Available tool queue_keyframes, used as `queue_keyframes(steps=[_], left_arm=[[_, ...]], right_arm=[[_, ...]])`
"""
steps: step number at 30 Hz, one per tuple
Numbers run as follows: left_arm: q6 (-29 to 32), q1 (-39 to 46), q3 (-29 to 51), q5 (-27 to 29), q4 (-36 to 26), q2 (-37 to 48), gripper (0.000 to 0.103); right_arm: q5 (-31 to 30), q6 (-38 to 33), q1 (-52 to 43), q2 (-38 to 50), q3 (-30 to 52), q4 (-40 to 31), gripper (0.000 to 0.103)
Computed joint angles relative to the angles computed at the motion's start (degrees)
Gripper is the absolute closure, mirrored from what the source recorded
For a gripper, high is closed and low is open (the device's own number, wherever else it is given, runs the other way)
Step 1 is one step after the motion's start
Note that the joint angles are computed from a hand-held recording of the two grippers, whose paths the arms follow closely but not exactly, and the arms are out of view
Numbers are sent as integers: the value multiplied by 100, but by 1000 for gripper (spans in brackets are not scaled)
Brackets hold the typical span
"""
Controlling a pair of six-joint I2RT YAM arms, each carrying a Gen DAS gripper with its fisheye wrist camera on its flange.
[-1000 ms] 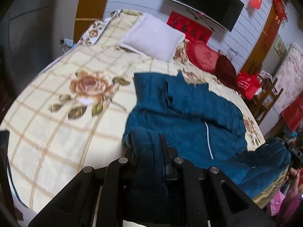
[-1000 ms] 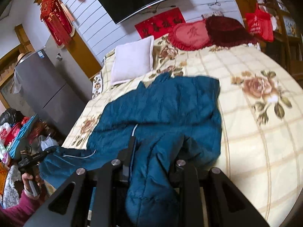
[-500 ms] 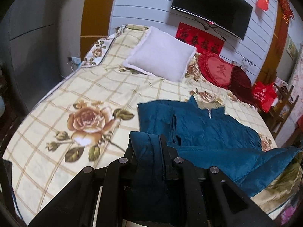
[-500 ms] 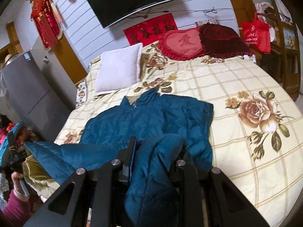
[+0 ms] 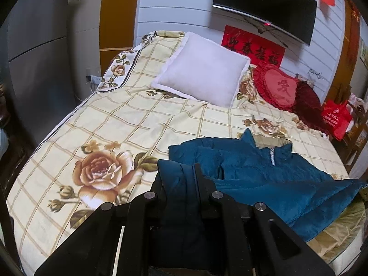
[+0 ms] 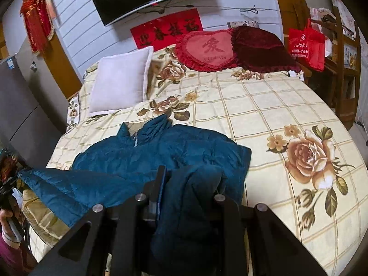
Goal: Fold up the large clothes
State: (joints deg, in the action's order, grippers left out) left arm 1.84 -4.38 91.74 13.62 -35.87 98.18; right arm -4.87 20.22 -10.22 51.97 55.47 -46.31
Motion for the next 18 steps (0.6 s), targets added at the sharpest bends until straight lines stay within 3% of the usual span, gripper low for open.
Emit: queue_keyframes(steps=[12, 16, 18], left_arm=[[-731, -513, 1461, -615, 332, 2117, 68], [-862, -351, 2114, 37, -18, 2639, 64], [-939, -119, 2284, 622, -182, 2659, 57]], right_arm=[[63, 305, -271, 2160, -484, 2218, 80], [95, 439, -292, 2664, -543, 2744, 81], [112, 435, -256, 2820, -438, 2729, 80]])
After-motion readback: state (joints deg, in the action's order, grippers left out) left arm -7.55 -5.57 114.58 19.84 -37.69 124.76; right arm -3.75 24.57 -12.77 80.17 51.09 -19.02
